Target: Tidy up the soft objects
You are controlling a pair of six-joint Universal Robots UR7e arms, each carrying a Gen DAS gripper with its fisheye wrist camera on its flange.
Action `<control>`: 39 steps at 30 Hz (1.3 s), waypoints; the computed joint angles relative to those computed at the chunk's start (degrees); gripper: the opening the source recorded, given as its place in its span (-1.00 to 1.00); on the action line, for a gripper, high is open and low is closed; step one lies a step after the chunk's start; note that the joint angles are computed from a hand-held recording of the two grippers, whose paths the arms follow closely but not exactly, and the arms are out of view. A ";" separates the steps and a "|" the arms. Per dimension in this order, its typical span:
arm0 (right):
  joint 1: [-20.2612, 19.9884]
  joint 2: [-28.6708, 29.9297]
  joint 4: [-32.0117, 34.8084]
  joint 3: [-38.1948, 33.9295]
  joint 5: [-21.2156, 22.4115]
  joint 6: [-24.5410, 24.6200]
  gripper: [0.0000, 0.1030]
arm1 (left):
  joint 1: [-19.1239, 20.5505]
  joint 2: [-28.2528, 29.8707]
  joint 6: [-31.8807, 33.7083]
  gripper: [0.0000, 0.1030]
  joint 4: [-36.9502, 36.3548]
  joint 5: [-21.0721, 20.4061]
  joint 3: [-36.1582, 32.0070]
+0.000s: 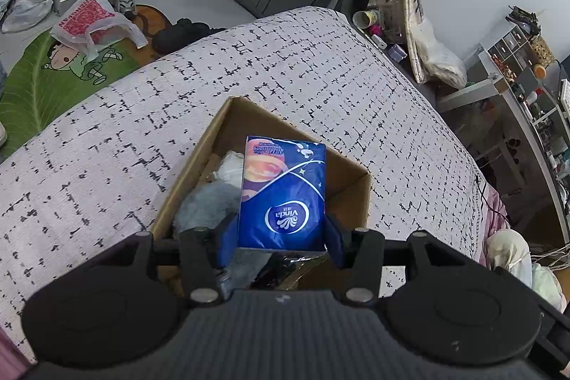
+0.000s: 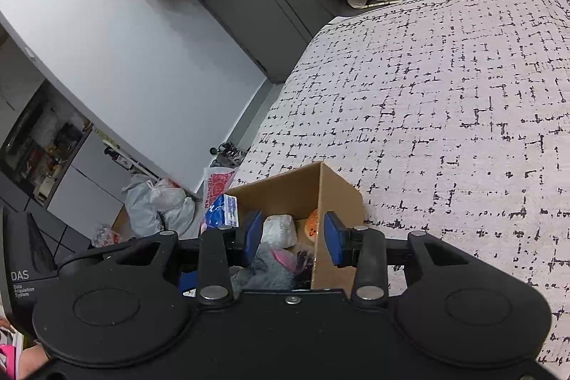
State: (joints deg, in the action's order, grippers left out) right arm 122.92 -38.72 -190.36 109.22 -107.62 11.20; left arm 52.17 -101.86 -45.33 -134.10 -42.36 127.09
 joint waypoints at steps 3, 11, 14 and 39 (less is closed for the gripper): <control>-0.27 -0.21 -0.26 0.17 0.14 0.20 -0.25 | -0.03 1.11 1.47 0.03 -1.72 0.26 -0.40; -0.60 -0.71 -0.25 0.48 0.64 0.67 -0.25 | -1.13 1.23 0.11 0.09 0.65 1.94 -0.99; -0.43 -1.18 -0.31 0.81 0.66 0.60 -0.23 | -1.79 0.74 -1.20 0.09 2.44 2.44 -0.98; 2.82 -11.68 1.75 8.84 -6.11 -2.89 0.68 | -14.88 -3.34 -17.77 0.75 29.42 8.18 -2.24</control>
State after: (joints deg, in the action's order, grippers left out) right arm 125.74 -50.40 -188.61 118.07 -113.72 8.30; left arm 37.29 -105.20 -63.11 -104.68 -34.19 124.85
